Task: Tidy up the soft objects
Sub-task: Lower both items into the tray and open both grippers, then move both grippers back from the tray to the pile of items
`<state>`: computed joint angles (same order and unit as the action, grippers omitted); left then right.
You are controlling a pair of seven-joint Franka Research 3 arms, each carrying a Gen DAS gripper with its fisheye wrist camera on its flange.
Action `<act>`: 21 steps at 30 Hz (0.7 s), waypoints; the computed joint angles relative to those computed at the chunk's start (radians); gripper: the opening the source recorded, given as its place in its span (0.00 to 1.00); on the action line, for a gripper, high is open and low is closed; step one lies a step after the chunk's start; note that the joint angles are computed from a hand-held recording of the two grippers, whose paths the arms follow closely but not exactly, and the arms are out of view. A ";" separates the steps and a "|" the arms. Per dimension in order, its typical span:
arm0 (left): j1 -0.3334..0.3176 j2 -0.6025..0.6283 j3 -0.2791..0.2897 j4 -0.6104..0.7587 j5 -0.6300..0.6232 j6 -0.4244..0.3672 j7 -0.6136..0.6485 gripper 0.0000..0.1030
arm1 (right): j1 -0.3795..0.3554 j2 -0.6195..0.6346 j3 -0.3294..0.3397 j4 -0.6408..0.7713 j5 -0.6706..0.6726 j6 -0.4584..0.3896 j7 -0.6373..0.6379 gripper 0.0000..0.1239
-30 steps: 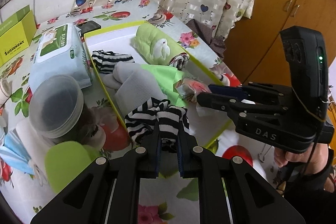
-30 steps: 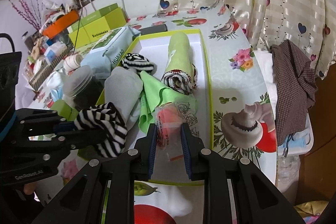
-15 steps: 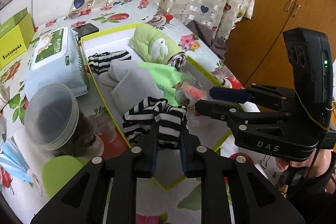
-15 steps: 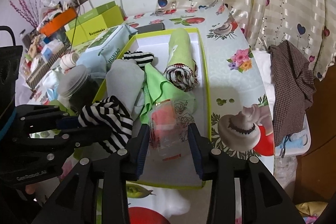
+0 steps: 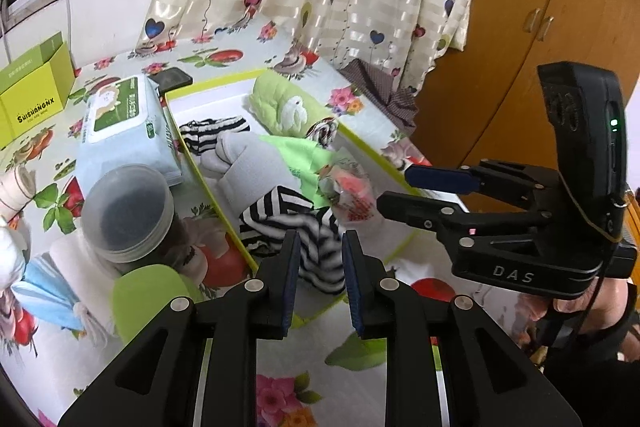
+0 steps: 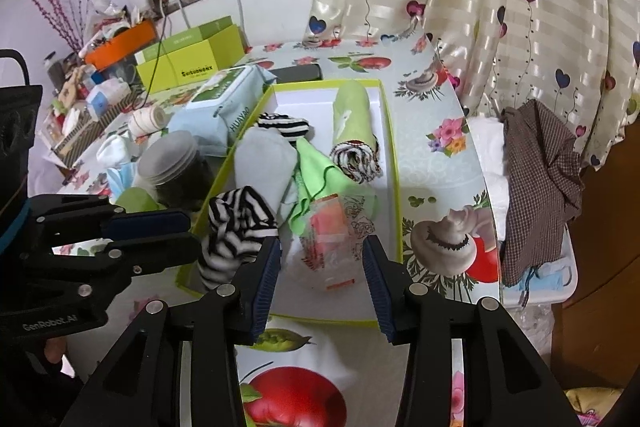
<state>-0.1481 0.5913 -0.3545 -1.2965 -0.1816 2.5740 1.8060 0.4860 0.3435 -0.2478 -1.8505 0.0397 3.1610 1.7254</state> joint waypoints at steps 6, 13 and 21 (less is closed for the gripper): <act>0.045 -0.071 -0.033 -0.108 -0.061 0.067 0.041 0.22 | 0.052 -0.016 -0.044 -0.020 -0.020 0.015 0.018 0.34; 0.071 -0.151 -0.039 -0.214 -0.119 0.124 0.076 0.22 | 0.146 -0.028 -0.127 -0.035 -0.055 0.031 0.045 0.37; 0.074 -0.210 -0.008 -0.292 -0.113 0.173 0.038 0.22 | 0.230 -0.034 -0.193 -0.042 -0.068 0.050 0.044 0.38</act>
